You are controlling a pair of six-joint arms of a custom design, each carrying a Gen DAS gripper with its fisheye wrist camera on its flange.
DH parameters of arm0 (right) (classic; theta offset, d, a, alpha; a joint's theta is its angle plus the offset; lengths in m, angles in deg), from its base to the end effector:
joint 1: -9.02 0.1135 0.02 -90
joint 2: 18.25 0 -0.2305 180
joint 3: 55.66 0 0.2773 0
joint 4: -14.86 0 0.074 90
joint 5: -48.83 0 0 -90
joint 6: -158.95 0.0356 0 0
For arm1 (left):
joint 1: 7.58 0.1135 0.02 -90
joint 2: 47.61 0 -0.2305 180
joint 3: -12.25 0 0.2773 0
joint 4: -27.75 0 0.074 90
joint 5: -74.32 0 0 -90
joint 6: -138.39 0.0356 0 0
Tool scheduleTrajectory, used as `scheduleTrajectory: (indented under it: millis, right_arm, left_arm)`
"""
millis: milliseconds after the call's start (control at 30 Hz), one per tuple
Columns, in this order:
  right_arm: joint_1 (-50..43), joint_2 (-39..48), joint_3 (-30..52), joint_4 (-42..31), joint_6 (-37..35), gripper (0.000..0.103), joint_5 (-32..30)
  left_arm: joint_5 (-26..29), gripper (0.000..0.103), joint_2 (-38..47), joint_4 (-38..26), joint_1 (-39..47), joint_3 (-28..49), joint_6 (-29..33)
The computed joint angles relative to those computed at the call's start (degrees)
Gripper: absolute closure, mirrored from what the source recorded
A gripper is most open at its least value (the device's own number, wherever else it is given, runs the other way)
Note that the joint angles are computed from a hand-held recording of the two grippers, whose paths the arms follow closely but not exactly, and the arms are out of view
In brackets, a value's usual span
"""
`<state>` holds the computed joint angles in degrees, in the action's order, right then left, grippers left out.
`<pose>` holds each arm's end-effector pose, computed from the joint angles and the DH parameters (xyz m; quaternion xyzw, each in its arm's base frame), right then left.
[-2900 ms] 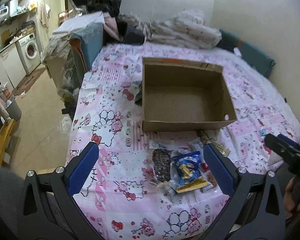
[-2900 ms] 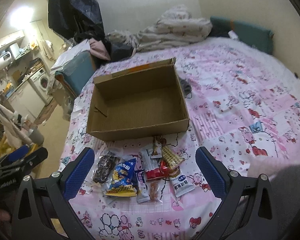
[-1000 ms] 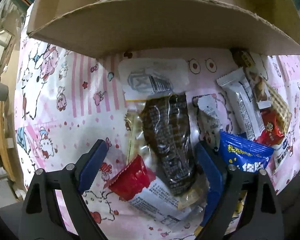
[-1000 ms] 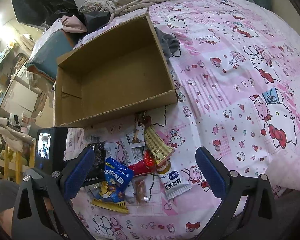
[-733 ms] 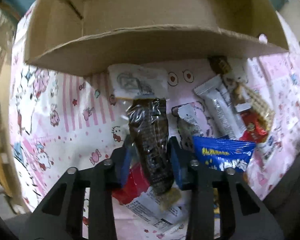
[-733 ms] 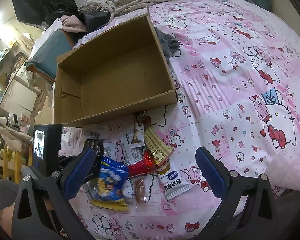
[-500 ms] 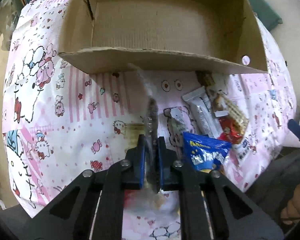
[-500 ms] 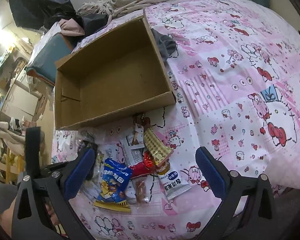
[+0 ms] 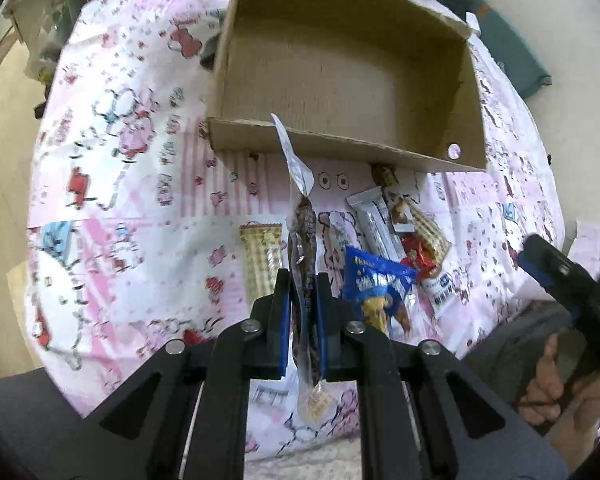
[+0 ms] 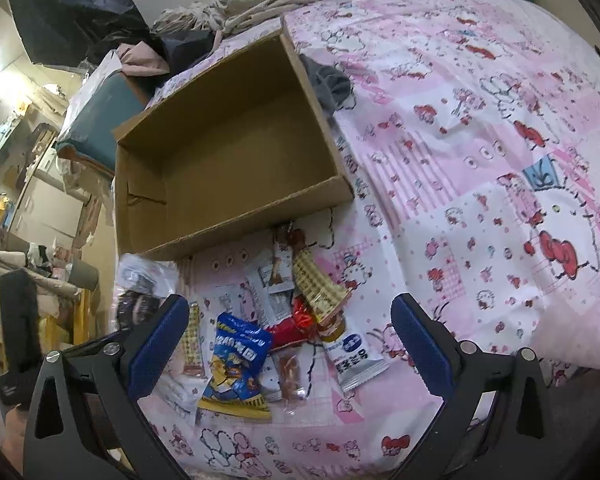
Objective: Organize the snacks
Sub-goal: 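Lift the brown bag with the left gripper while the right gripper grasps the blue chip bag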
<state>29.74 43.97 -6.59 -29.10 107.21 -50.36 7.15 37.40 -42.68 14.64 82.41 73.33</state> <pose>0.2242 0.0909 0.1627 0.1233 0.9483 0.2058 0.2078 0.2614 0.0919 0.1656 0.0314 0.9789 -0.1651 0.1161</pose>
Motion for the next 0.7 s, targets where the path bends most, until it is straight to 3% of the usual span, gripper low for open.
scheduleTrajectory:
  millis: [133,200,333,500,600,667,700]
  right_arm:
    - [0.71,4.71,-0.40,1.89,2.50,0.001,-9.14]
    - [3.63,9.13,0.34,3.24,4.48,0.005,-10.63]
    - [9.92,19.88,5.39,4.98,8.70,0.014,-7.85]
    - [14.95,31.67,15.03,2.73,8.07,0.027,-1.54]
    - [16.80,36.70,19.17,0.69,6.86,0.046,1.15]
    - [17.78,37.29,19.64,0.63,5.86,0.068,2.85]
    - [18.41,36.43,19.15,1.09,4.88,0.072,3.90]
  left_arm:
    - [-0.21,0.095,-3.01,-2.83,4.02,0.30,3.11]
    - [-0.86,0.095,-5.23,-1.79,5.09,-1.45,3.42]
    - [-1.14,0.095,-8.58,0.05,4.93,-5.06,2.74]
    - [-2.04,0.095,-9.05,1.76,4.53,-6.11,1.75]
    - [-1.81,0.095,-9.70,2.01,4.89,-6.24,1.85]
    - [-1.12,0.095,-9.76,1.58,5.50,-5.87,2.07]
    - [-0.70,0.095,-9.93,1.38,5.86,-5.69,2.15]
